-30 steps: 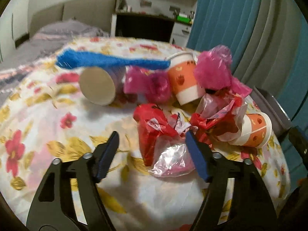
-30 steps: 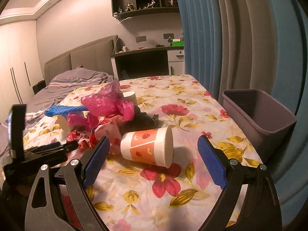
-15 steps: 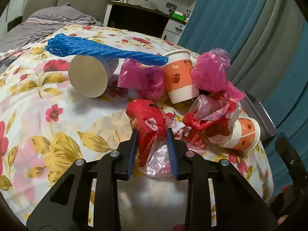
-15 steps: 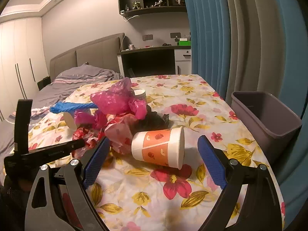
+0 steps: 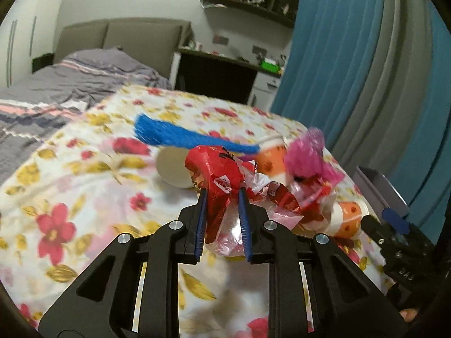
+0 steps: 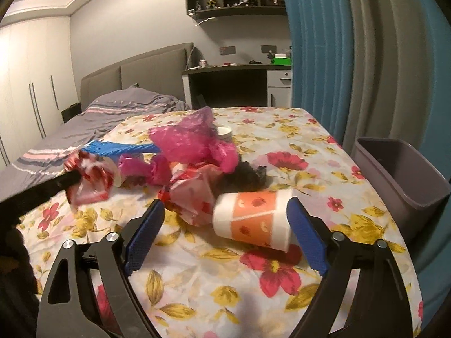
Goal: Collect trash
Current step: 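Grasp the red plastic bag with the left tool while the right tool grasps the pink bag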
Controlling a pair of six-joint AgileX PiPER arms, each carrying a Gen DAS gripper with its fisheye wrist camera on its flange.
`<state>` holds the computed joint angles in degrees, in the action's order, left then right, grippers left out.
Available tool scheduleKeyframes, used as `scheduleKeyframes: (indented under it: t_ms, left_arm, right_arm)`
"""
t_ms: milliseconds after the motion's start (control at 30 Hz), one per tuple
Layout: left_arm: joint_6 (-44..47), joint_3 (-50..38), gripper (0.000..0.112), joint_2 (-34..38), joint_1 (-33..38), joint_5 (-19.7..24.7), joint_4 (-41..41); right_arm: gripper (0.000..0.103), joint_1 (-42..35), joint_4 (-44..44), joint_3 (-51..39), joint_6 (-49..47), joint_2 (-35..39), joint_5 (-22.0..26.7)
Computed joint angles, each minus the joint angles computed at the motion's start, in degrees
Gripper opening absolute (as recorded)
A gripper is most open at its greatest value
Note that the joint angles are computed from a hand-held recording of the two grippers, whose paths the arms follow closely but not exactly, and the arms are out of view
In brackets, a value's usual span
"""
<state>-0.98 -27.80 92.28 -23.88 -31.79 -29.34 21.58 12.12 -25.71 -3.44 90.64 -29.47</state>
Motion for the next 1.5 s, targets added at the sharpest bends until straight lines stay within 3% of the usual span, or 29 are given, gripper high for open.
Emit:
scheduleKeyframes:
  t_ms: [300, 500, 633, 733, 800, 833, 900, 1100, 1300, 1500]
  left_arm:
    - [0.26, 2.27, 0.020, -2.83, 1.85, -0.95, -0.35]
    - [-2.42, 2.90, 0.020, -3.46, 4.10, -0.92, 2.99]
    - [-4.69, 3.29, 0.020, -3.87, 6.52, -0.61, 5.92]
    - [-6.75, 3.42, 0.020, -3.82, 8.41, -0.42, 8.58]
    - [-7.67, 3.50, 0.020, -3.58, 9.17, -0.52, 9.93]
    - [-8.01, 3.56, 0.020, -3.59, 9.46, -0.50, 10.42]
    - [-8.28, 3.57, 0.020, -3.60, 9.59, -0.47, 10.84]
    - [-7.15, 3.33, 0.020, -3.32, 9.11, -0.65, 10.19]
    - [-2.75, 2.69, 0.020, -3.77, 5.70, -0.58, 4.61]
    - [3.56, 2.02, 0.020, -5.45, 1.33, -0.14, -2.22]
  right_arm:
    - [0.077, 3.00, 4.04, -8.65, -4.51, 4.39, 5.51]
    - [0.076, 8.17, 22.67, -16.79, -25.57, 8.45, 5.04]
    - [0.069, 9.95, 31.95, -22.39, -35.89, 12.69, 4.29]
    - [0.053, 9.07, 36.45, -26.47, -40.96, 15.54, 7.00]
    - [0.024, 8.60, 41.60, -28.73, -46.49, 17.10, 8.48]
    - [0.021, 8.16, 42.08, -29.03, -46.90, 17.23, 9.31]
    - [0.011, 7.31, 38.61, -28.23, -43.21, 16.54, 10.13]
    - [0.009, 4.01, 20.05, -20.75, -23.63, 8.29, 7.31]
    - [0.009, -2.47, -3.43, -12.91, -0.85, -2.02, 7.37]
    - [0.009, -7.30, -20.57, -6.57, 14.05, -8.58, 6.32]
